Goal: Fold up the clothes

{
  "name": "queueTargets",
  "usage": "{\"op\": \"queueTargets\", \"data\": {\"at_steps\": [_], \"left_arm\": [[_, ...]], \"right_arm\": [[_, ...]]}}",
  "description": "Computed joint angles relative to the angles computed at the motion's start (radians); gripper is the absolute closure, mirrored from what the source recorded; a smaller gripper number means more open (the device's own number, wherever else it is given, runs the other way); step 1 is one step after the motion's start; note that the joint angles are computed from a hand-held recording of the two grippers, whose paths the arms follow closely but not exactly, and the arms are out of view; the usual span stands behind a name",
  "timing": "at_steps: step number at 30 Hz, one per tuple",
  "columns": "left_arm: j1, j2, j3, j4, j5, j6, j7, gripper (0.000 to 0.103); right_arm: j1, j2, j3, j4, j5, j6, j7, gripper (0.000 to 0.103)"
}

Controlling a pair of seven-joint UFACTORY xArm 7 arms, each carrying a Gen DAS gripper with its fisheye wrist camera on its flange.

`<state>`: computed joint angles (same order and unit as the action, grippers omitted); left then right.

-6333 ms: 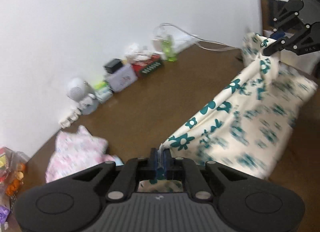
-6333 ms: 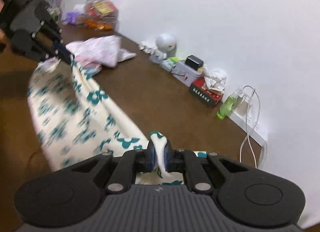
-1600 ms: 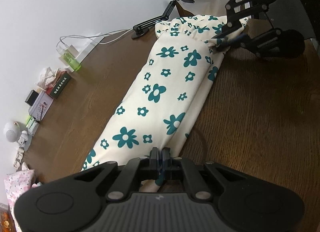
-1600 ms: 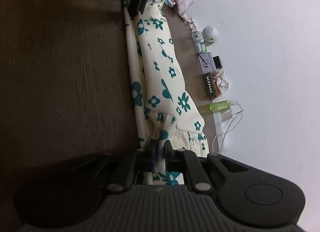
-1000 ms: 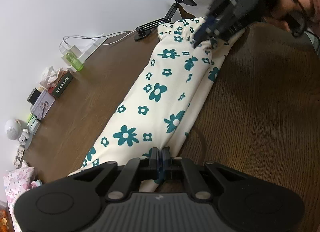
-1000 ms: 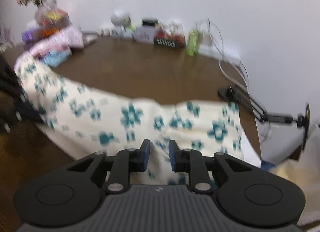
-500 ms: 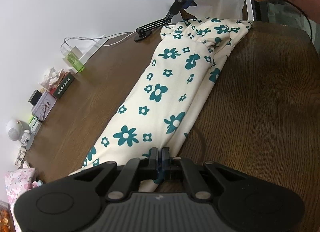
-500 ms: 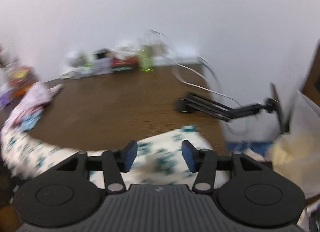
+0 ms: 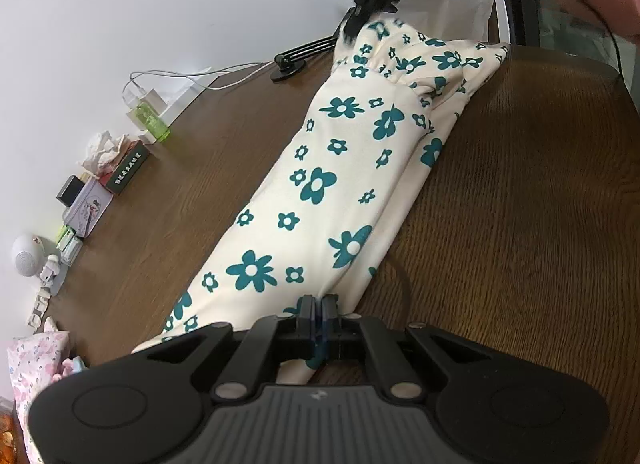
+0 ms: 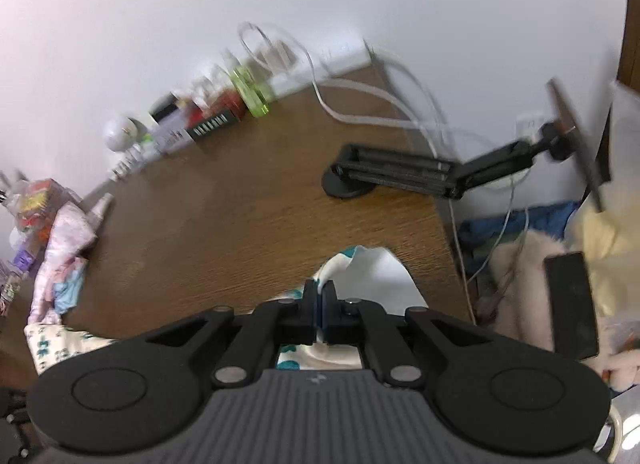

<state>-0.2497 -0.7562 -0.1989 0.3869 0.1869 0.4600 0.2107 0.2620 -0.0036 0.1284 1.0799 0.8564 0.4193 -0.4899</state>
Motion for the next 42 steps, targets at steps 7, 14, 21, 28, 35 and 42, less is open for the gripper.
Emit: {"op": "queueTargets", "data": {"at_steps": [7, 14, 21, 28, 35, 42], "left_arm": [[0.002, -0.008, 0.0, -0.009, 0.002, -0.01, -0.006, 0.103], [0.002, -0.01, 0.003, -0.008, 0.004, -0.005, 0.0, 0.103], [0.003, -0.011, 0.002, -0.011, 0.004, -0.01, -0.003, 0.103], [0.006, -0.011, -0.004, -0.009, 0.007, -0.007, -0.011, 0.103], [0.002, -0.015, 0.006, -0.015, 0.005, -0.017, -0.007, 0.103], [-0.037, -0.137, 0.075, -0.055, -0.081, -0.03, -0.016, 0.044]], "right_arm": [[0.02, -0.209, -0.072, -0.177, 0.238, 0.129, -0.143, 0.101], [0.033, -0.17, -0.091, -0.233, 0.272, 0.083, -0.126, 0.091], [0.079, -0.232, -0.074, -0.26, 0.331, -0.165, -0.185, 0.056], [0.169, -0.164, -0.03, -0.204, 0.262, -0.18, -0.322, 0.065], [0.158, -0.124, 0.009, -0.269, -0.108, -0.276, -0.037, 0.069], [0.34, -0.222, -0.119, -0.296, 0.121, -0.332, -0.242, 0.041]]}}
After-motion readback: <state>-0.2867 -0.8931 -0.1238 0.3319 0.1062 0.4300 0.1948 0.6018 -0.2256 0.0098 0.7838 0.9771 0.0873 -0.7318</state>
